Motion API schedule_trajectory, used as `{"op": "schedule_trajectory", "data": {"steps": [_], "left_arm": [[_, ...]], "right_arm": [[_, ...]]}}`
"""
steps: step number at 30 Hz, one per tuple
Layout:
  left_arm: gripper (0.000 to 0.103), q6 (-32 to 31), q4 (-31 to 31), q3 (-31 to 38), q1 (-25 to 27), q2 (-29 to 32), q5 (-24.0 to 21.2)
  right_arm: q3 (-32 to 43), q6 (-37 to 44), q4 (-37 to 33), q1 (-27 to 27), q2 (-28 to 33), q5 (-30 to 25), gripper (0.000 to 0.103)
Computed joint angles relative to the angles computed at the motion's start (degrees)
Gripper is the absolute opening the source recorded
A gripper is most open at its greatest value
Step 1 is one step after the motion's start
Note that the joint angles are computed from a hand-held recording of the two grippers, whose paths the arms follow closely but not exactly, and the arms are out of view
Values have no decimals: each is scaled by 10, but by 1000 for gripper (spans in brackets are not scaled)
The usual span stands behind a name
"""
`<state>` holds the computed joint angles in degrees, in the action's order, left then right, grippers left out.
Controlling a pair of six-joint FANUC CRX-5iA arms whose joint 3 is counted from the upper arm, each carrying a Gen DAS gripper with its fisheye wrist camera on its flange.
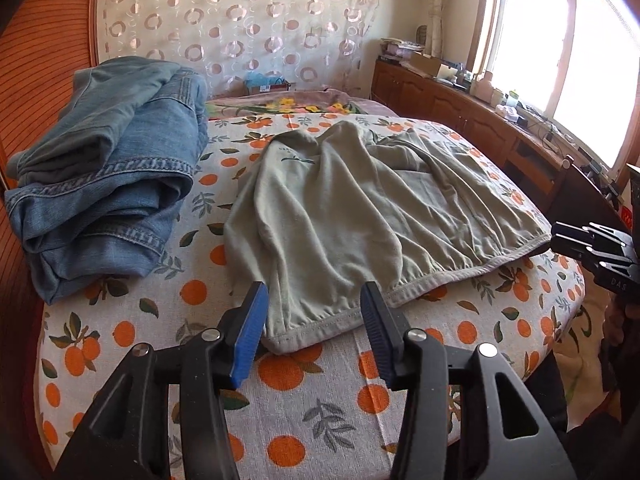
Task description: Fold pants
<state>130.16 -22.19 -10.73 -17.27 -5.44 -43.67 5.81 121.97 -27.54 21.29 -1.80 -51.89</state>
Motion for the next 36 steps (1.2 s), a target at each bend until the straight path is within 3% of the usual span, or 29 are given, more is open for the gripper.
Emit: {"op": "schedule_trajectory", "data": {"steps": [9,17,21,28,34,36], "left_arm": [[49,-96,44,53,49,43,25],[48,-172,86,143,97,120,-8],[36,-206,105,194,110,165,-42],[30,-233,106,291,121,245,-116],[23,-247,93,351,120,294,-173],[14,-251,94,360,122,300,-177]], "right_arm": [[94,-21,31,4,95,15,33],[200,-57,61,13,199,0,33],[252,-63,73,20,244,-19,33],[356,-65,68,19,317,-87,35],[363,-52,87,24,325,-82,45],[358,-52,96,30,323,-77,46]]}}
